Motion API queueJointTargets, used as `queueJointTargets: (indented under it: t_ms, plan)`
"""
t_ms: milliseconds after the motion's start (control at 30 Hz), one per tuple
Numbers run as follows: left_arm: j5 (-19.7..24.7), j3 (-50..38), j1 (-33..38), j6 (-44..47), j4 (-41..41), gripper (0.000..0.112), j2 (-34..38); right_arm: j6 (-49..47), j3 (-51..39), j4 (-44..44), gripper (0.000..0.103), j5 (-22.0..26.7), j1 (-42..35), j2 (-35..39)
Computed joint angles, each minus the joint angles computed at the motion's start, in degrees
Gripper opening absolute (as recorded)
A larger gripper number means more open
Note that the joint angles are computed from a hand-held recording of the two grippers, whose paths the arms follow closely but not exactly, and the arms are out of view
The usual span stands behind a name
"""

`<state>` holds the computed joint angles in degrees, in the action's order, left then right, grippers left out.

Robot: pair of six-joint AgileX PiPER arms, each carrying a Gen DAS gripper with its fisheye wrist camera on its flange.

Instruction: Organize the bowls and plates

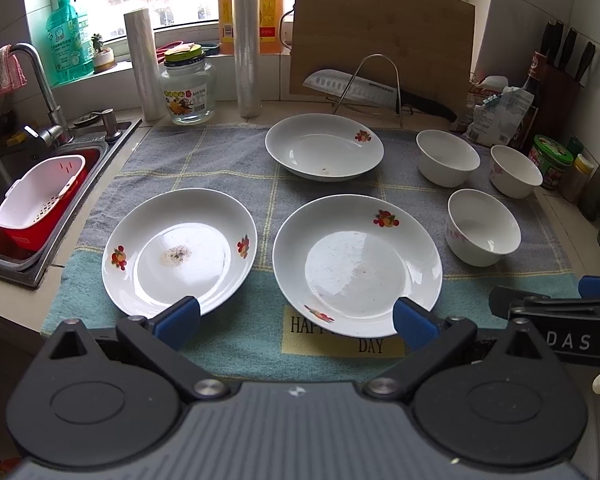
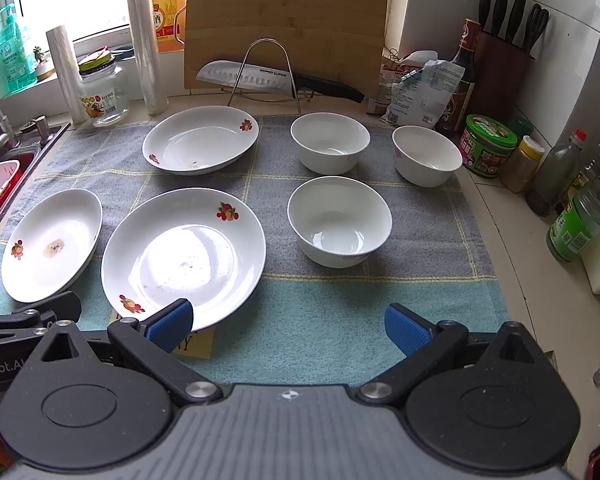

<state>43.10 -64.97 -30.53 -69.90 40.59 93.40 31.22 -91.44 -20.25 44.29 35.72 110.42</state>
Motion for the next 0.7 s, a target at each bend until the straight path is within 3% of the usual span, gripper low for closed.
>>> queueJointTargets:
  t_ms: [367,700]
  plan:
    - [1.06,-0.35,-3.73,-8.72,5.46,0.102,0.96,-7.32,3.57,4.15,0.103,-5.43,-3.5,-2.16]
    - [4.14,1.1,-6.17,-16.81,10.74,0.102,0.1,-25.14,8.53,19.04,0.103,-15.51,-8.4,-4.25]
